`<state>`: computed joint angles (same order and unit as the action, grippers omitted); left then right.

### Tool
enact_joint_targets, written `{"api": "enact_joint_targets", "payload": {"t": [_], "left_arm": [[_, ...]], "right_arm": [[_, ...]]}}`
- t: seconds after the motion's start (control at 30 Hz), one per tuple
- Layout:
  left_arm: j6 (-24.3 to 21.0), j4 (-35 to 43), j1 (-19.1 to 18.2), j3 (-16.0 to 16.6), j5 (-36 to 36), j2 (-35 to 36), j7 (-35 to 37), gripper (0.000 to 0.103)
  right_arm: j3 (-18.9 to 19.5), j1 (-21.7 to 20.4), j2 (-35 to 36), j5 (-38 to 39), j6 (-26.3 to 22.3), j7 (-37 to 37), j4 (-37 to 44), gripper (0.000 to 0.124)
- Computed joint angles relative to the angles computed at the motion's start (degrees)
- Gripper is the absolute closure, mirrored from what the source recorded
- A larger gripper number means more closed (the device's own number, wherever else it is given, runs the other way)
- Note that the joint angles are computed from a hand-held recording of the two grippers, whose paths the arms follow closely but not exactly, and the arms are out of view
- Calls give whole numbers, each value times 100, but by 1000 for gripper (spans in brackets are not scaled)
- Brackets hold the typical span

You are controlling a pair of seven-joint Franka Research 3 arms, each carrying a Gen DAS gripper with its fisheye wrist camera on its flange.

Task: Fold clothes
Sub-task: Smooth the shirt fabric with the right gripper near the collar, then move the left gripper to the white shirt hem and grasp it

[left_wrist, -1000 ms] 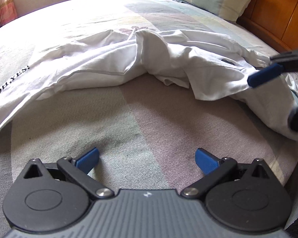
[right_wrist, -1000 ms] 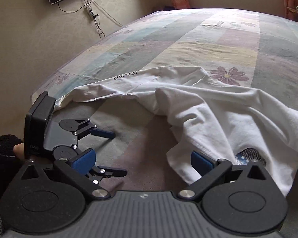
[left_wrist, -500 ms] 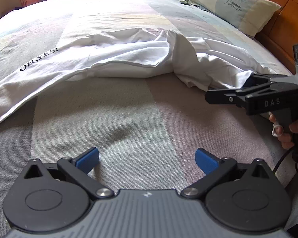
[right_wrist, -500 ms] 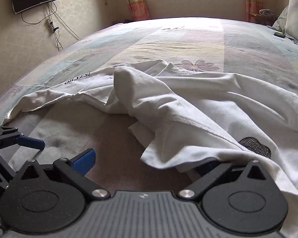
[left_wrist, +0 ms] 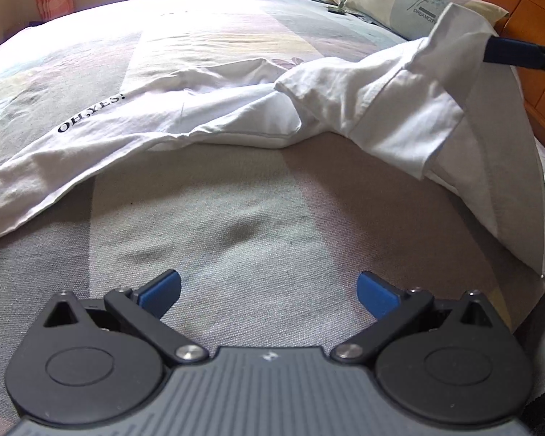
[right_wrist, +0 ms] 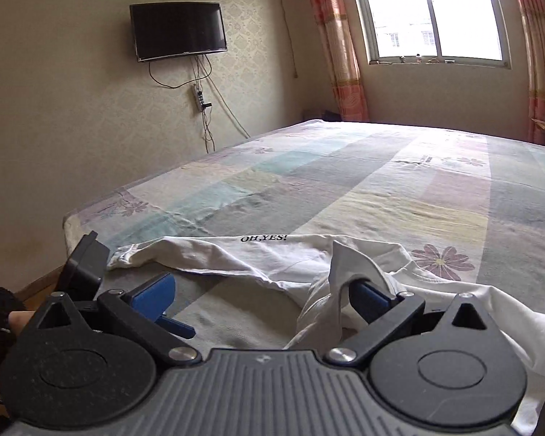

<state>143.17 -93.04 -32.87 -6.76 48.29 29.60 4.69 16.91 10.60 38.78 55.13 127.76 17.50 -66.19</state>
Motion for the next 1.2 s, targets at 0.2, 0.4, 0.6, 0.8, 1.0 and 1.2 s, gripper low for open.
{"api": "enact_joint_targets", "payload": {"t": [0.2,0.4,0.6,0.8,1.0,1.2], "left_arm": [[-64,-123,-41,-7,104,-139,-73,1],[409,-357,23,-15,260,-264,-444,1],[1589,-454,46,233,683,-146,-1327,1],[523,489,-98,139,190,491,-189,1],[-259,1715,-570,579,518,1307,120,1],[-1452,2652,-1018,918,836,1863,330,1]], "right_arm": [[-396,215,-86,-1187,-1299,472,179,21],[-564,335,-577,-1637,-979,198,-718,21],[-593,280,-634,-1501,-583,538,-921,21],[-585,136,-659,-1233,-253,920,-1053,21],[-595,73,-606,-1137,72,1374,-1110,21],[-543,-13,-702,-981,385,1548,-1298,21]]}}
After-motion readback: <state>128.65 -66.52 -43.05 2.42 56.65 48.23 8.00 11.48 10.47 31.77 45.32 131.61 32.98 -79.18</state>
